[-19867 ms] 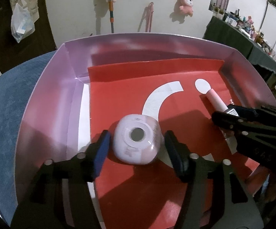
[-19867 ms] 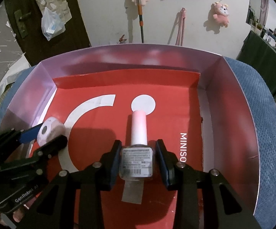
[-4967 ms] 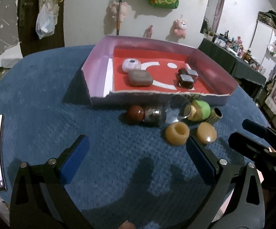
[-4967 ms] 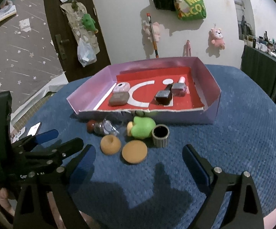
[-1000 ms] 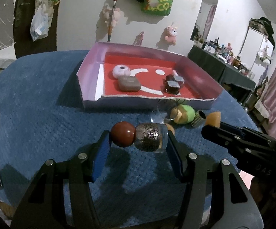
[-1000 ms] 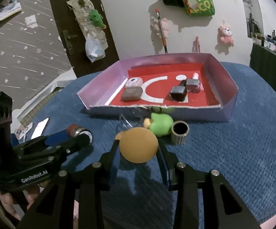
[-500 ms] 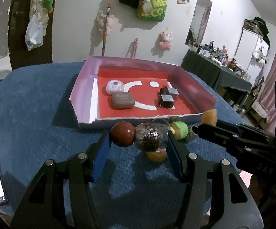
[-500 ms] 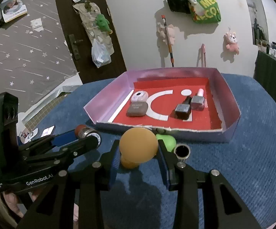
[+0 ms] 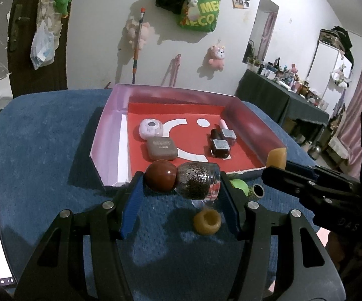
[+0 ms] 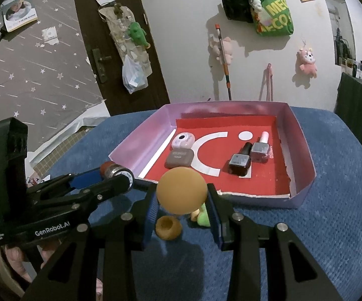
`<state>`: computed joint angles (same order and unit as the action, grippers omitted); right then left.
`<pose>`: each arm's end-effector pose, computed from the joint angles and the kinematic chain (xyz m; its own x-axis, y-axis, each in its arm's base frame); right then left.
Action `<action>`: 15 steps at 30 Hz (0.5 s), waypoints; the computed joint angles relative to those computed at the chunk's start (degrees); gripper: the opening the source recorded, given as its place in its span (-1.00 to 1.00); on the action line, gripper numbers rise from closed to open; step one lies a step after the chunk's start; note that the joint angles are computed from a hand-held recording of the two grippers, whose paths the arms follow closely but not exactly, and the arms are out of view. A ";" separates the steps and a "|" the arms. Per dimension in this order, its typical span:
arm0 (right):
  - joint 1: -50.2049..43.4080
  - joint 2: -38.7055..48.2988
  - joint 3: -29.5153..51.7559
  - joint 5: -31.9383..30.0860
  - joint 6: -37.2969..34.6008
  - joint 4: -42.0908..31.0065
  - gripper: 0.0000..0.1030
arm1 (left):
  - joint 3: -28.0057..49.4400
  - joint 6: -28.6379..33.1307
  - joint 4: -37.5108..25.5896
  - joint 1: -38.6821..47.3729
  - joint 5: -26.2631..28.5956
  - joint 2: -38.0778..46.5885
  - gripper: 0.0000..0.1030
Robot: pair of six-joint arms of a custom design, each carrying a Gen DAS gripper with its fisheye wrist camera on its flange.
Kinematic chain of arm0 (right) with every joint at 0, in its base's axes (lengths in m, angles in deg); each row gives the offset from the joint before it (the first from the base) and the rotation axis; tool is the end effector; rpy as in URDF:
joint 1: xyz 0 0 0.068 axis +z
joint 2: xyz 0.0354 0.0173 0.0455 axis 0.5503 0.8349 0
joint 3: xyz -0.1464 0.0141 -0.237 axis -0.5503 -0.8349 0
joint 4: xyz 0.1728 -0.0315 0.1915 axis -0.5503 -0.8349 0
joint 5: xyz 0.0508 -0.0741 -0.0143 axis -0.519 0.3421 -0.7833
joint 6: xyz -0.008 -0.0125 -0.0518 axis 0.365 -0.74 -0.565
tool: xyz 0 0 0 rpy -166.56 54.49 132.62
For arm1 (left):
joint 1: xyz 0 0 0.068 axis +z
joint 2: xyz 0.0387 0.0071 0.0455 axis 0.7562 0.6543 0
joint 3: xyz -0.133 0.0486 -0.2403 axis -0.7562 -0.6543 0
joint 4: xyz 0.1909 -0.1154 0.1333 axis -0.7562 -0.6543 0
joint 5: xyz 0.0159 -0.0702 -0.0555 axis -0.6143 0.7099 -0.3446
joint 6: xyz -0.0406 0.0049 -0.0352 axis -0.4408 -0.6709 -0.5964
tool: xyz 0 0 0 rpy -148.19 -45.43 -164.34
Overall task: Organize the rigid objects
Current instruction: 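Carry the ball, bottle and sponge puff into the red-lined box with both tools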
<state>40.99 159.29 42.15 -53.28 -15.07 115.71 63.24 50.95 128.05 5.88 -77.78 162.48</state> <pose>0.2310 0.0481 0.0825 -0.5798 -0.1726 -0.7962 -0.5463 0.8074 0.2228 0.1880 -0.1544 0.0797 -0.5973 -0.1735 -0.7830 -0.0022 0.9767 -0.2147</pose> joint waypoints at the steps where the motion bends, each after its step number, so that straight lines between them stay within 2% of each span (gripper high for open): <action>1: -0.19 0.04 0.57 -0.24 -0.10 -0.66 -0.23 | -0.04 0.03 0.12 -0.05 -0.10 0.09 0.07; 15: -1.24 -0.06 7.65 0.03 -1.73 -7.89 -0.23 | 5.39 6.03 -3.31 6.29 6.10 0.30 0.07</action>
<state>39.75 159.23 49.79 -53.25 -16.81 107.82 68.63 56.98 124.74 12.17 -71.68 162.78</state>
